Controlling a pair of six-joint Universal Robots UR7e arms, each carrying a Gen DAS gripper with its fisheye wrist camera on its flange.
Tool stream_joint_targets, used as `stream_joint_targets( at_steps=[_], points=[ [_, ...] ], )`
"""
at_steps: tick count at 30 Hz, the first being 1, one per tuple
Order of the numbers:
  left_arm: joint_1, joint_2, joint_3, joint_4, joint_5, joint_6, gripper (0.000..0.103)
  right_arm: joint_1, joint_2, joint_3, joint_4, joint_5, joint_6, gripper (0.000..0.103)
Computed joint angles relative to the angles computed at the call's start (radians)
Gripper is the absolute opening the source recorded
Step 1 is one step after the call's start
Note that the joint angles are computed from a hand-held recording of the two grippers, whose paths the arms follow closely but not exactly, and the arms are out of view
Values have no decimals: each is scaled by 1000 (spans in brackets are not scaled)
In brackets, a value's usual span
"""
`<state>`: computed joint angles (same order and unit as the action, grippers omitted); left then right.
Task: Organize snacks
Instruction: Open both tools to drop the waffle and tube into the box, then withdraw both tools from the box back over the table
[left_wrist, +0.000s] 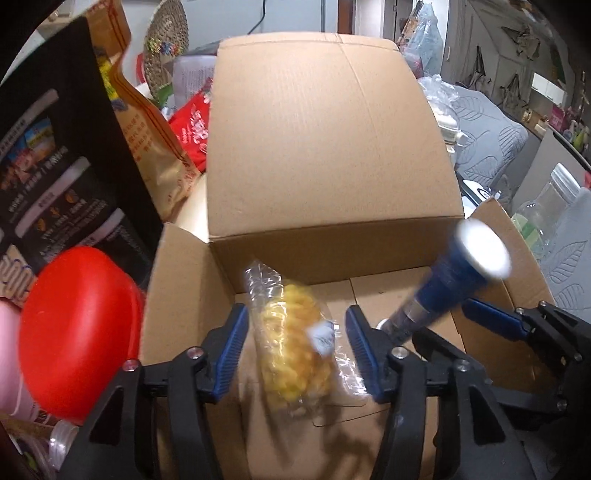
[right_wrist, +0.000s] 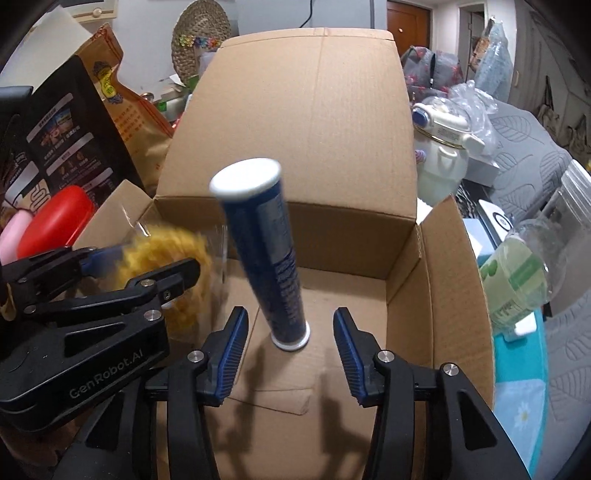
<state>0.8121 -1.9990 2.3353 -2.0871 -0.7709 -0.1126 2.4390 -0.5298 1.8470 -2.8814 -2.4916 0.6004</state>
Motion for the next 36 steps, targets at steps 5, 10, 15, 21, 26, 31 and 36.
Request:
stream_joint_targets(
  at_steps=[5, 10, 15, 21, 26, 31, 36],
  points=[
    [-46, -44, 9, 27, 29, -20, 76, 24, -3, -10, 44, -56, 31, 49],
    [-107, -100, 11, 91, 59, -61, 76, 53, -27, 16, 43, -77, 67, 51],
    [-169, -171, -11, 219, 62, -156, 76, 82, -52, 31, 73, -107, 99, 51],
    [-305, -263, -40, 406, 116, -303, 76, 131, -78, 27, 114, -153, 128, 53],
    [-468, -338, -98, 690, 150, -517, 76, 175, -98, 24, 152, -173, 160, 53],
    [-644, -376, -178, 996, 148, -764, 76, 230, -125, 21, 218, -197, 214, 53],
    [-891, -395, -274, 1374, 93, -1106, 76, 297, -153, 7, 333, -234, 310, 53]
  ],
)
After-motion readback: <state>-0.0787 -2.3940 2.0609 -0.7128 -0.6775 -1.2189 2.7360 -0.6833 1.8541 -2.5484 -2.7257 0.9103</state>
